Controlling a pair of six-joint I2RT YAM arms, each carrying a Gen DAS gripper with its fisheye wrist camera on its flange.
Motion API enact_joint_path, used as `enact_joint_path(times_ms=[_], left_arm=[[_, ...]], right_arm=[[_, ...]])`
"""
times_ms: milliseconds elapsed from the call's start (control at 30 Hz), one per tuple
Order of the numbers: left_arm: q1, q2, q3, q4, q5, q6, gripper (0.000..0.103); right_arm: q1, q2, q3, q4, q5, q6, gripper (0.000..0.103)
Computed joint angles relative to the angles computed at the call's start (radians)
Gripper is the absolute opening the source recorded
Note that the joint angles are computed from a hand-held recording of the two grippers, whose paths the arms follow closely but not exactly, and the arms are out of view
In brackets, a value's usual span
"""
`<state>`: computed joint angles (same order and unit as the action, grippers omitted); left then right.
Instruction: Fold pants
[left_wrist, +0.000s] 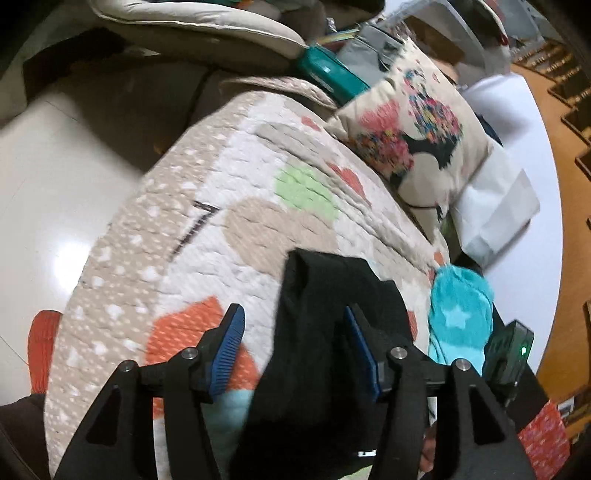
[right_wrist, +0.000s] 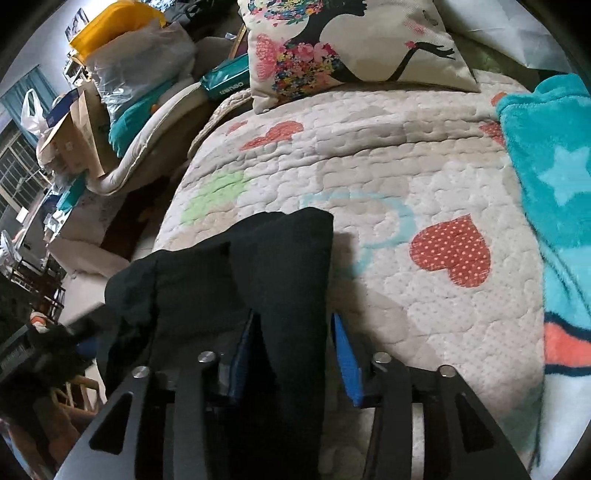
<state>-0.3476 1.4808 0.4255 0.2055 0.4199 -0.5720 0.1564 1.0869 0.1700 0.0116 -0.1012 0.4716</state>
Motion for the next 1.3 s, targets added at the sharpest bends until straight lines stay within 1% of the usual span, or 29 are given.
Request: enact_joint_path(times_ms=[67, 133, 167, 200, 233, 300, 333, 367, 400, 433, 467, 500, 533, 567, 600, 633, 700, 767, 800, 833, 900, 967, 1067, 1167, 1200, 1233, 1300], left_arm=[[0.017, 0.037, 0.002, 0.024, 0.052, -0.007, 0.056], [0.007, 0.081, 0.008, 0.056, 0.105, -0.016, 0.058], [-0.006, 0.101, 0.012, 0.074, 0.126, -0.018, 0.059], [-0.018, 0.11, 0.015, 0.083, 0.139, -0.02, 0.062], [-0.043, 0.137, 0.027, 0.094, 0.15, -0.012, 0.065], [-0.089, 0.152, 0.038, 0.082, 0.116, 0.012, 0.07], [-0.12, 0.176, 0.052, 0.075, 0.086, 0.03, 0.074], [-0.146, 0.194, 0.061, 0.075, 0.055, 0.04, 0.076], [-0.173, 0.202, 0.056, 0.1, 0.012, 0.049, 0.081], [-0.202, 0.206, 0.052, 0.119, -0.029, 0.059, 0.083], [-0.227, 0.204, 0.053, 0.114, -0.068, 0.069, 0.083], [-0.253, 0.192, 0.057, 0.093, -0.107, 0.079, 0.082], [-0.265, 0.183, 0.062, 0.071, -0.13, 0.088, 0.069], [-0.273, 0.172, 0.067, 0.045, -0.146, 0.094, 0.061], [-0.261, 0.17, 0.066, 0.044, -0.124, 0.095, 0.047], [-0.242, 0.166, 0.059, 0.052, -0.085, 0.082, 0.041], [-0.226, 0.148, 0.045, 0.06, -0.066, 0.067, 0.039], [-0.231, 0.12, 0.039, 0.051, -0.071, 0.058, 0.037], [-0.237, 0.104, 0.039, 0.045, -0.076, 0.052, 0.037], [-0.243, 0.078, 0.036, 0.039, -0.077, 0.048, 0.037], [-0.246, 0.046, 0.036, 0.029, -0.072, 0.04, 0.036], [-0.246, 0.024, 0.041, 0.021, -0.06, 0.029, 0.035], [-0.245, 0.03, 0.061, 0.017, -0.069, 0.014, 0.035], [-0.23, 0.066, 0.075, 0.036, -0.041, -0.016, 0.035], [-0.229, 0.076, 0.078, 0.038, -0.032, -0.019, 0.032], [-0.232, 0.083, 0.082, 0.037, -0.026, -0.017, 0.03], [-0.24, 0.081, 0.089, 0.025, -0.026, -0.016, 0.029]], right_arm=[[-0.005, 0.007, -0.002, 0.011, -0.013, 0.004, 0.051], [-0.036, 0.022, -0.007, 0.037, -0.069, 0.006, 0.055], [-0.051, 0.033, -0.01, 0.054, -0.1, 0.009, 0.059], [-0.067, 0.039, -0.017, 0.072, -0.133, 0.013, 0.062], [-0.078, 0.044, -0.022, 0.088, -0.157, 0.016, 0.064], [-0.089, 0.077, -0.027, 0.128, -0.201, 0.02, 0.067], [-0.094, 0.103, -0.026, 0.148, -0.219, 0.016, 0.067], [-0.101, 0.146, -0.023, 0.178, -0.244, 0.01, 0.069], [-0.109, 0.212, -0.018, 0.222, -0.273, 0.002, 0.07], [-0.112, 0.252, -0.022, 0.265, -0.289, 0.006, 0.071], [-0.128, 0.28, -0.041, 0.33, -0.313, 0.012, 0.073], [-0.141, 0.292, -0.048, 0.36, -0.332, 0.016, 0.073], [-0.148, 0.294, -0.049, 0.364, -0.345, 0.017, 0.073], [-0.154, 0.295, -0.048, 0.362, -0.362, 0.011, 0.069], [-0.156, 0.296, -0.046, 0.362, -0.377, 0.006, 0.055], [-0.145, 0.288, -0.044, 0.349, -0.363, 0.008, 0.053], [-0.124, 0.262, -0.051, 0.344, -0.338, 0.023, 0.044], [-0.122, 0.224, -0.054, 0.317, -0.33, 0.028, 0.04], [-0.116, 0.188, -0.055, 0.29, -0.321, 0.028, 0.036], [-0.112, 0.162, -0.053, 0.266, -0.313, 0.024, 0.035], [-0.076, 0.095, -0.043, 0.209, -0.272, 0.026, 0.031], [-0.041, 0.045, -0.028, 0.161, -0.233, 0.024, 0.029], [-0.002, -0.023, -0.004, 0.086, -0.177, 0.014, 0.027], [-0.01, -0.047, 0.01, 0.041, -0.164, 0.003, 0.025], [-0.025, -0.049, 0.008, 0.035, -0.17, 0.002, 0.024], [-0.042, -0.046, 0.003, 0.04, -0.179, 0.002, 0.024], [-0.068, -0.035, -0.006, 0.052, -0.195, 0.005, 0.024]])
